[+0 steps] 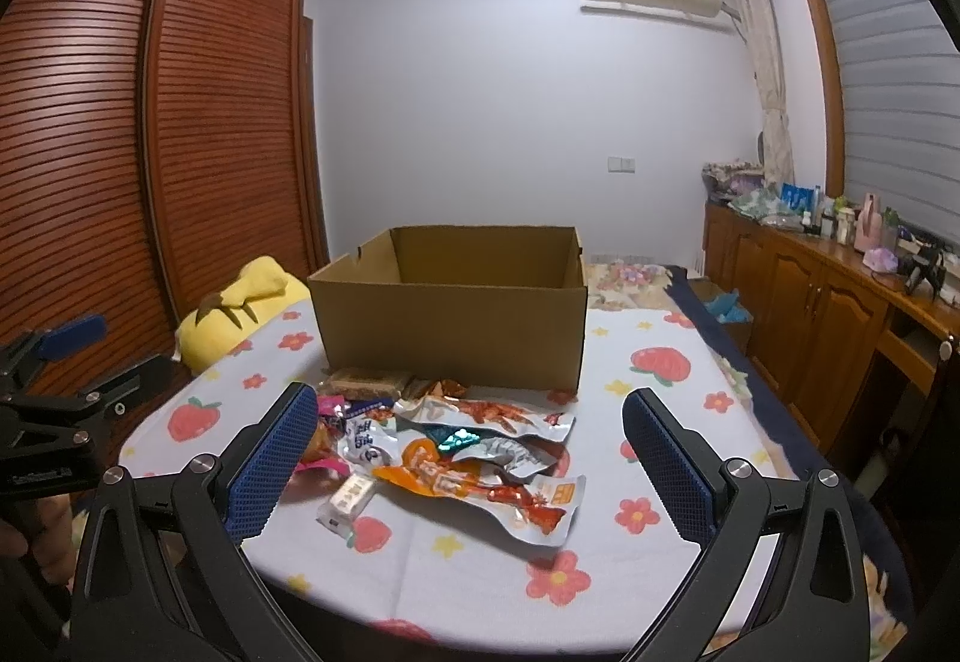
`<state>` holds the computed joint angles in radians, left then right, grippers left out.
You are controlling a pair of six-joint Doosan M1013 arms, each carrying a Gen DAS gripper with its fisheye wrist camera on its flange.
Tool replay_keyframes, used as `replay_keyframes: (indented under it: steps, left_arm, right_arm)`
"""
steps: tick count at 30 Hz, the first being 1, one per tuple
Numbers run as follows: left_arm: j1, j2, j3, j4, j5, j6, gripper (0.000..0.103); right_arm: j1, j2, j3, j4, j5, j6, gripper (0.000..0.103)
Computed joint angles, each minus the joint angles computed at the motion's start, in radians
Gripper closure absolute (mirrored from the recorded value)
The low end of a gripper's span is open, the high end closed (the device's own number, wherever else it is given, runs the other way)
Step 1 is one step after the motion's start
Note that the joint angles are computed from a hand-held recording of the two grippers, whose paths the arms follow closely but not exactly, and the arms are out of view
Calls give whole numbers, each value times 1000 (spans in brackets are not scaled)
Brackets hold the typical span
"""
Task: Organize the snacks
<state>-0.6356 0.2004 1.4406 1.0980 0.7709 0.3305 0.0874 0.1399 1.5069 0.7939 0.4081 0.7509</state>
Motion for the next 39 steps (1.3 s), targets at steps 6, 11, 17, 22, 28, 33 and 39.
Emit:
replay_keyframes:
  steps: [6, 11, 17, 22, 28, 33, 39]
  left_arm:
    - [29, 17, -1, -82, -22, 49, 0]
    - [54, 29, -3, -156, -56, 109, 0]
    - [85, 52, -22, -277, -93, 206, 0]
    - [109, 79, -52, -401, -89, 305, 1]
    - [129, 107, -76, -488, -63, 371, 2]
    - [145, 122, -85, -535, -57, 410, 2]
    - [162, 130, -87, -590, -60, 431, 2]
  right_arm:
    - [-11, 31, -14, 44, 39, -81, 0]
    - [-27, 75, -59, -15, 107, -43, 3]
    - [-49, 120, -111, -60, 209, -9, 10]
    - [-60, 166, -172, -84, 340, -12, 11]
    - [-50, 230, -249, -131, 485, -17, 22]
    - [-38, 275, -301, -162, 552, -11, 29]
    - [-30, 297, -327, -181, 601, -24, 42]
